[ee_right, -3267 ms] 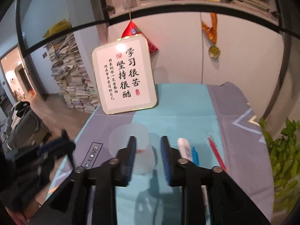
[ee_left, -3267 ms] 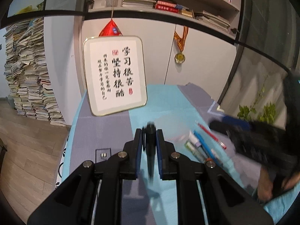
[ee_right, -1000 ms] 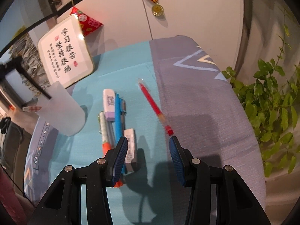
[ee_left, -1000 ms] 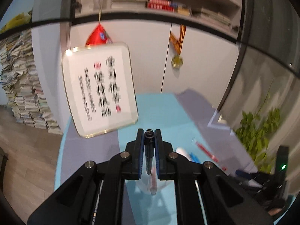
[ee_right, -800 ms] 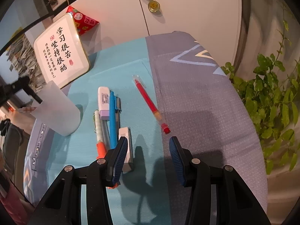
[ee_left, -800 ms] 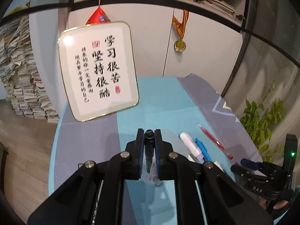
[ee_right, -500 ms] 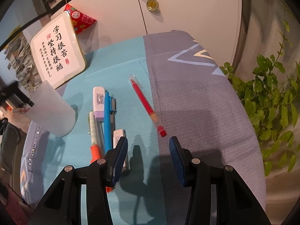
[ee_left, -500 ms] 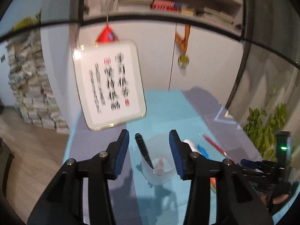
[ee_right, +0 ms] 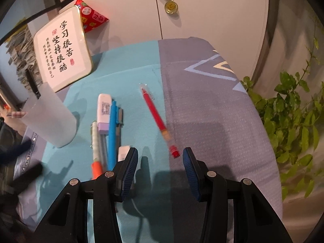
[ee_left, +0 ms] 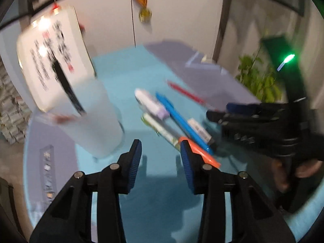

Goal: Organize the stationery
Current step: 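Move the left tool back to the pens while the right gripper grasps the red gel pen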

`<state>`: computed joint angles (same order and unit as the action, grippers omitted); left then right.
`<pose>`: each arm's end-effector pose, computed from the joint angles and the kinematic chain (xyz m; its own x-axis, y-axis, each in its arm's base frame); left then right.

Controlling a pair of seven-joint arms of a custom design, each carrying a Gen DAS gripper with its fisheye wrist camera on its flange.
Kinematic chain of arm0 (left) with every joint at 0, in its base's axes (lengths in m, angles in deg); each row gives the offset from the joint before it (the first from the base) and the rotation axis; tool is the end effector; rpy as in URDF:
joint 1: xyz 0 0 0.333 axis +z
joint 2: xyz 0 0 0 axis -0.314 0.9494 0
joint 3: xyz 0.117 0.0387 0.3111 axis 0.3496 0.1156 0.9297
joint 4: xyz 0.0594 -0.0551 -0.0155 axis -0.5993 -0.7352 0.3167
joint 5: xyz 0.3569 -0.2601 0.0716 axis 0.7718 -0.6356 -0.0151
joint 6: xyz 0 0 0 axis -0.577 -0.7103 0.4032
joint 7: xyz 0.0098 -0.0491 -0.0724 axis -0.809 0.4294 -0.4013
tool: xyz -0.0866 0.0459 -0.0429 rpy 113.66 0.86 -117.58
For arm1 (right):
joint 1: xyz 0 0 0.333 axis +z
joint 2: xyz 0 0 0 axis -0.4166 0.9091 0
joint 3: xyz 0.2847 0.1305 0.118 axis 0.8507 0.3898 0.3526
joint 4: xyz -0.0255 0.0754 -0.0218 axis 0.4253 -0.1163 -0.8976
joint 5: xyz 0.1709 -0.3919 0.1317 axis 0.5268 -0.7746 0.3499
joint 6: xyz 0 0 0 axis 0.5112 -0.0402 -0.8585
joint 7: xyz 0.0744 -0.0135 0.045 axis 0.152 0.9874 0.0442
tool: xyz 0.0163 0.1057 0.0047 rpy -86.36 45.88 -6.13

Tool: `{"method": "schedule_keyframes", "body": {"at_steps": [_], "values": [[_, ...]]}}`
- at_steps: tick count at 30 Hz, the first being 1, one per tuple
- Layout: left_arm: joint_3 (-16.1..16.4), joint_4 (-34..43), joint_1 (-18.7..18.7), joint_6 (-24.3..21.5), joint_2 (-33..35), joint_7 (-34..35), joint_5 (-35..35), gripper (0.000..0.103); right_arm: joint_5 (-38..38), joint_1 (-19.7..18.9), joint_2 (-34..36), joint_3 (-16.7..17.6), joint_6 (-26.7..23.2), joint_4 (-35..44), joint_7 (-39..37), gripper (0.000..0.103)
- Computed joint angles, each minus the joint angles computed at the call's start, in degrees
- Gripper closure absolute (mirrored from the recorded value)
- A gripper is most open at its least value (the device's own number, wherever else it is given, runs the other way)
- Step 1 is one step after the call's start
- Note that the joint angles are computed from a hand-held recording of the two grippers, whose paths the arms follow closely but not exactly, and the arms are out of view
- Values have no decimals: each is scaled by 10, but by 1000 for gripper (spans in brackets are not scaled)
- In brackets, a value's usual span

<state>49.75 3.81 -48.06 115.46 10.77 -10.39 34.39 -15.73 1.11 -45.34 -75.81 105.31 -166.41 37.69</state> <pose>0.6573 -0.4978 0.4791 -0.2847 -0.9586 0.0040 -0.7410 0.2174 -0.6354 0.7093 0.3183 0.4539 0.1415 -0.9843 -0.1059 -0.7957 -0.0494 -0.6037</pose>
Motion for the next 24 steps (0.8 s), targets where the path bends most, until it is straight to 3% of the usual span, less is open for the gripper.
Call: {"method": "schedule_keyframes", "body": {"at_steps": [4,11,16,18,20,23,24], "values": [[-8,66,8,-50,52,6,-43,68,23,-13,10,10,-7,9,-16,56],[-9,136,5,-67,96,6,-84,68,44,-17,25,13,2,23,-42,56],[4,183,-14,-93,122,2,-83,66,16,1,38,-9,8,36,-38,56],[0,183,-11,-90,121,10,-89,76,11,3,39,-10,6,38,-40,56],[-3,170,-9,-88,114,14,-95,85,-5,12,39,-21,5,37,-30,69],[-5,128,-2,-73,89,13,-100,86,-26,17,36,-31,2,34,-12,86],[-4,115,-1,-69,80,11,-96,86,-19,10,33,-24,5,30,-16,87]]}}
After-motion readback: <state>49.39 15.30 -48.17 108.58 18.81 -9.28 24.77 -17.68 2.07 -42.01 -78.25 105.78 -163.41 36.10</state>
